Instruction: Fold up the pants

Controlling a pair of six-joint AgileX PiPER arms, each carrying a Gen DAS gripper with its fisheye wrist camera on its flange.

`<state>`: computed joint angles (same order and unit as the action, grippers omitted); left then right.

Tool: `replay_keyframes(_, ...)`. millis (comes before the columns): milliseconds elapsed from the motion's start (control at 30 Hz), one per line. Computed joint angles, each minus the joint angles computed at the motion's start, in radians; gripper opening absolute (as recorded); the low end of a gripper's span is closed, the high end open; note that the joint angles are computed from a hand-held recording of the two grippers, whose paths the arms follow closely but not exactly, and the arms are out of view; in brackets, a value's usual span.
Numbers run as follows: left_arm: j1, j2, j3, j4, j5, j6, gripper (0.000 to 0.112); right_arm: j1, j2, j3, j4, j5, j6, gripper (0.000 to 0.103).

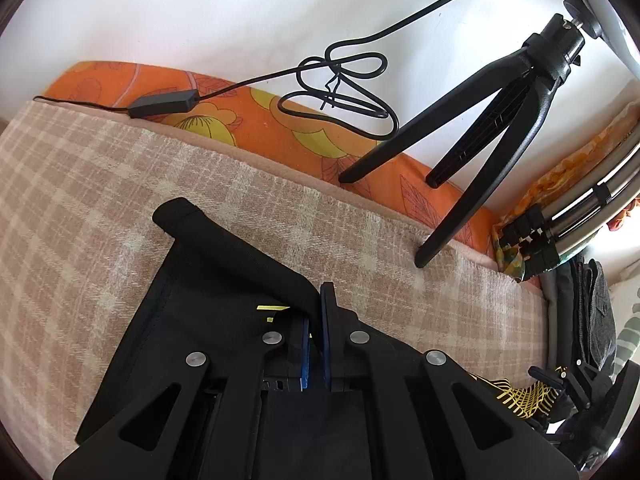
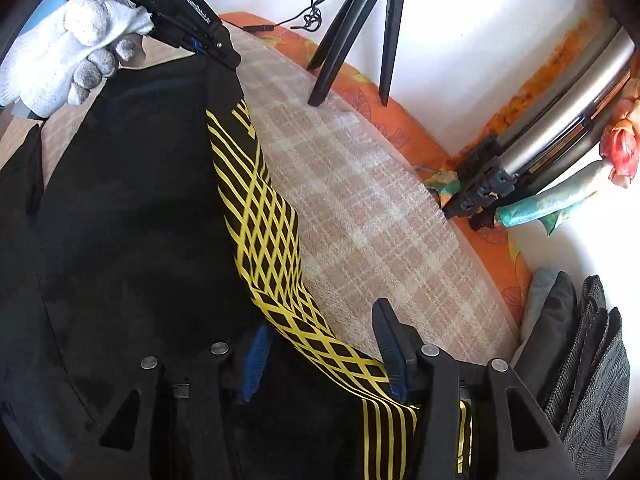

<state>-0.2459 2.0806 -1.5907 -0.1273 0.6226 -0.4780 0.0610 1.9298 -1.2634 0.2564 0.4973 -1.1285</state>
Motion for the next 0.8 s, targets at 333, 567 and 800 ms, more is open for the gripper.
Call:
replay_keyframes(333, -0.023, -0.224, 0.195, 0.068, -0.043, 0.0, 0.001, -0.014, -0.237, 0.205, 0.103, -0.062, -0.079, 0.002)
replay_keyframes(567, -0.05, -0.533, 0.479, 0.15, -0.104, -0.125, 0.001, 0.031, -0.475, 0.341, 0.093, -0.005, -0.036, 0.001)
replay_keyframes(800, -0.171, -0.859, 0.731, 0.387, -0.045, -0.42, 0.001, 0.1, -0.73, 0.508, 0.025, 0.062, 0.062, 0.001)
